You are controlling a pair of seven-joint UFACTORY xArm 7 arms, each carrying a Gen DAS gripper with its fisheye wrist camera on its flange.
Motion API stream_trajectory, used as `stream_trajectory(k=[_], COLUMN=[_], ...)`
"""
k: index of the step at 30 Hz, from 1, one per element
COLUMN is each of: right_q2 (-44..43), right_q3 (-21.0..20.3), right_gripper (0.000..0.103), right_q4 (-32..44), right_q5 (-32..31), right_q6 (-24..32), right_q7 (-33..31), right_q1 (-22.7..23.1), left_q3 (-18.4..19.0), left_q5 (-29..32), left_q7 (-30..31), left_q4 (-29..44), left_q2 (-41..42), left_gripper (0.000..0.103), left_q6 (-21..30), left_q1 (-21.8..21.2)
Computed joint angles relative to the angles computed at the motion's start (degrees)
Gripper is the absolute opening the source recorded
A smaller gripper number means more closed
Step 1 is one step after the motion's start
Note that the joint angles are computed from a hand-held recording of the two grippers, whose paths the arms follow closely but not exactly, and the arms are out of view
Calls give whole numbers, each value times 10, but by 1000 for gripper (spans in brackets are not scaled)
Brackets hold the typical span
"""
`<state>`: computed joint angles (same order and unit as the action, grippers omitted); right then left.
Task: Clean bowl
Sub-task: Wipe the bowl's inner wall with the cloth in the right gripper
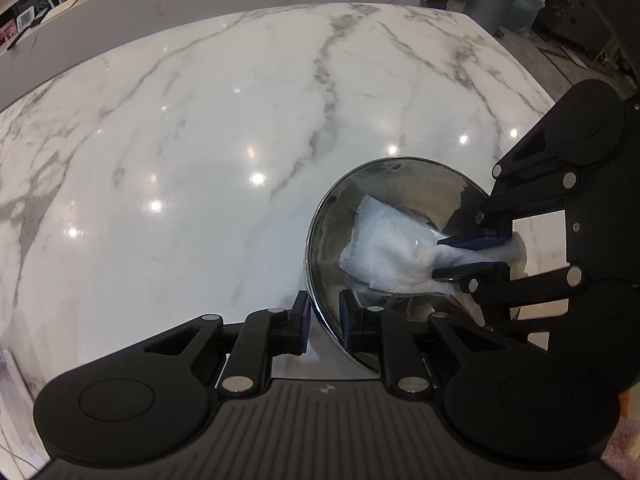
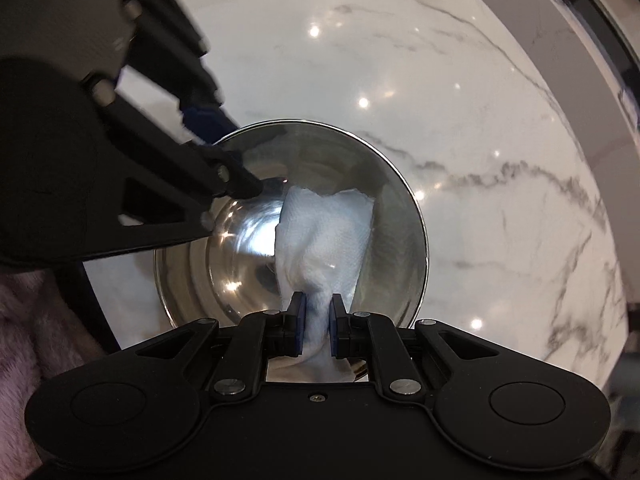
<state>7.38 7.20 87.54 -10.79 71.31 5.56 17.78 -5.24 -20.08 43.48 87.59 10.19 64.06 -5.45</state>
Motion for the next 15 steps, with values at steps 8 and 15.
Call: stream_trajectory(k=[8,15], right_q2=[-21,-17], right_q3=[-7,-5], right_gripper=[10,10], right_q4=[-30,-27], right_q5=[58,58], right_q6=[-42,-45], right_q7=[22,27], right_q1=[-24,-25], left_q3=[3,7], left_q5=[-68,-84], left_q7=[24,43], left_q4=[-36,-53], left_q2=[-13,-25], left_gripper=[30,42], left_q6=[-7,-2], left_q1=[19,20])
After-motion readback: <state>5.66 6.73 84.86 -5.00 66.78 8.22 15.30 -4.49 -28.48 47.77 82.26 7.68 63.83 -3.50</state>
